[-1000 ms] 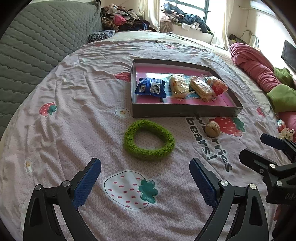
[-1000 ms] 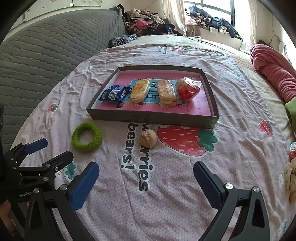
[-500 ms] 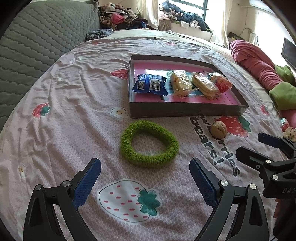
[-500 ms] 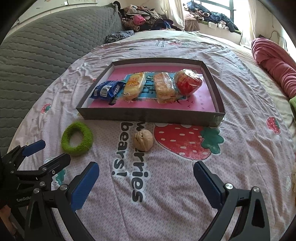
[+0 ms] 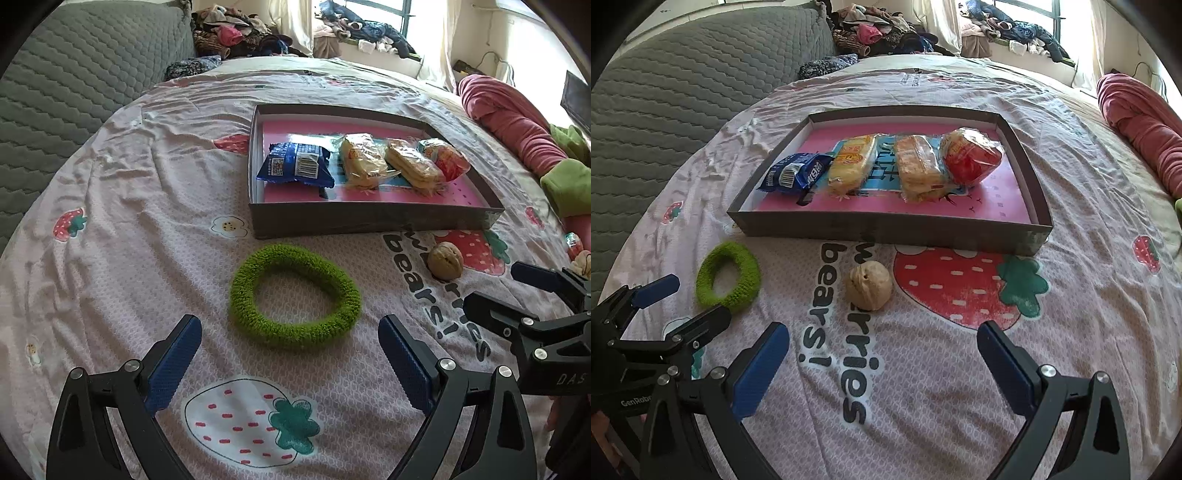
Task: Organize objects
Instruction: 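Move the left tool to the green ring while the right tool approaches the walnut, then close the left tool on the green ring while the right tool grasps the walnut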
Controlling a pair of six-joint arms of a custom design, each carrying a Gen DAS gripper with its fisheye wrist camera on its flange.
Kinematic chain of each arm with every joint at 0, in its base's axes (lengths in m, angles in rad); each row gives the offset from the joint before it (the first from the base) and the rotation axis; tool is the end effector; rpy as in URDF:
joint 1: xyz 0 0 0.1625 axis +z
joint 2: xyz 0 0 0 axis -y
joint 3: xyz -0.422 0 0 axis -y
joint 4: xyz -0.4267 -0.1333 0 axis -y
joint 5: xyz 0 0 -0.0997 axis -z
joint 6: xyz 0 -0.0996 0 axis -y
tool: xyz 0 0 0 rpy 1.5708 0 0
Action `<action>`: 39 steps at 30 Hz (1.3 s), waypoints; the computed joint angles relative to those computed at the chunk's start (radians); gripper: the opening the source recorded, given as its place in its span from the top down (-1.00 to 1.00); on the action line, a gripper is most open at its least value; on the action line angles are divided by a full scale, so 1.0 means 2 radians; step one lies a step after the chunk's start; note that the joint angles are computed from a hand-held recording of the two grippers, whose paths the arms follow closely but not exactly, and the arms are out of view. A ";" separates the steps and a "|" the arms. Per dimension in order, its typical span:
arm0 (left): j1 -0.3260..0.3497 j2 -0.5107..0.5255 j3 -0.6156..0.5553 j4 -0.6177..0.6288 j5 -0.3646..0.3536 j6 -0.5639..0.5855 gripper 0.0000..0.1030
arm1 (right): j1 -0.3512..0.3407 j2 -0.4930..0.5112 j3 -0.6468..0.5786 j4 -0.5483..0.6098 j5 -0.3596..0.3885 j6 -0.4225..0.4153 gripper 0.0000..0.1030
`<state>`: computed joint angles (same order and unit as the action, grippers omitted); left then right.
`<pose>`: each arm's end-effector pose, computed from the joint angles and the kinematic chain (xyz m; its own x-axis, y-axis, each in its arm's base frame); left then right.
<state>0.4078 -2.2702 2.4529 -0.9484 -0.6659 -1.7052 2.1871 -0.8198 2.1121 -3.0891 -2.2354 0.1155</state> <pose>-0.0746 -0.2627 0.2934 -0.6674 -0.3785 -0.6414 0.1877 0.7480 -0.6367 0.3592 -0.3828 0.0067 -0.7823 -0.2483 0.5712 -0.4763 0.8294 -0.2919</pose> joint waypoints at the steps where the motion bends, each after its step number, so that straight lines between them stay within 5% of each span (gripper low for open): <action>1: 0.003 0.000 0.001 -0.003 0.002 0.004 -0.87 | -0.001 0.001 -0.001 0.000 -0.001 -0.001 -0.99; 39: 0.076 0.004 0.018 -0.099 0.034 0.092 -0.87 | -0.023 0.045 -0.040 -0.001 -0.011 -0.016 -0.90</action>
